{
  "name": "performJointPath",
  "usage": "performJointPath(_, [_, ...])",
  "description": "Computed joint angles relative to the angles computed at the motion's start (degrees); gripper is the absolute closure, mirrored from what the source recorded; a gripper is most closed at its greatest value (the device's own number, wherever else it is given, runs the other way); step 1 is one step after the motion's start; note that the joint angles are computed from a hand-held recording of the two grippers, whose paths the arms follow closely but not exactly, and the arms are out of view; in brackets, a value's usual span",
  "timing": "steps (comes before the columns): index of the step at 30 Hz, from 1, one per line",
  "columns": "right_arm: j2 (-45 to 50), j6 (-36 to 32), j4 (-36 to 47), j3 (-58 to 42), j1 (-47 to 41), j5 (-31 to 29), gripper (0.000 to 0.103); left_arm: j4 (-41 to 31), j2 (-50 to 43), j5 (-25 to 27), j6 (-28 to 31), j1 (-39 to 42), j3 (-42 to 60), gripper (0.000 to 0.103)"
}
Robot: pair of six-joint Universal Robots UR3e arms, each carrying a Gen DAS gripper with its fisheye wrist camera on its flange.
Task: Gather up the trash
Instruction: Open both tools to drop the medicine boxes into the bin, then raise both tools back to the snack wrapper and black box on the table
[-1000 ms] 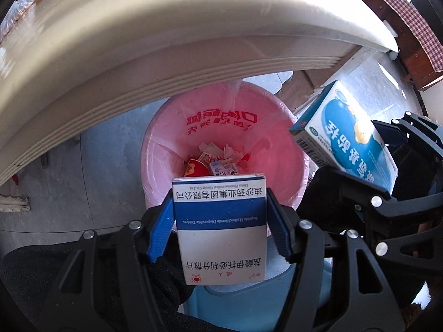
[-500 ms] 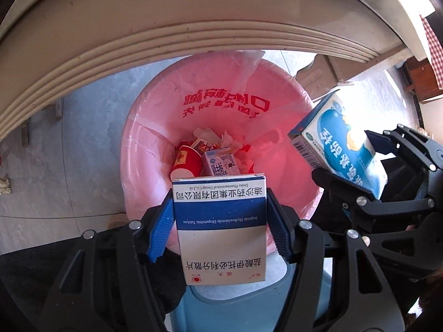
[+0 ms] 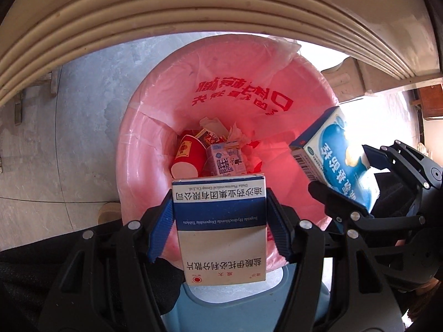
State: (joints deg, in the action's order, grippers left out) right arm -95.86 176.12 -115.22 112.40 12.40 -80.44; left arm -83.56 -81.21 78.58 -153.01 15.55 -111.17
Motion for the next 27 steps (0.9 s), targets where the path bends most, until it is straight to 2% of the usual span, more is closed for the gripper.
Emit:
performJointPath(8, [0.61,0.23,-0.06,-0.04,-0.21,0.61,0.041,-0.43,-1.18,0.5,-0.04,0.41,0.76,0.042])
performJointPath(17, [0.75,0.64,0.62,-0.46,-0.19,0.31,0.04,0.34,-2.76,2.38,-1.75,-0.37,1.49,0.03])
performJointPath(27, [-0.77,0.29,1.1,-0.07,-0.39,0.05,0.039,-0.31,-1.85,2.43,-1.56,-0.49,1.88,0.029])
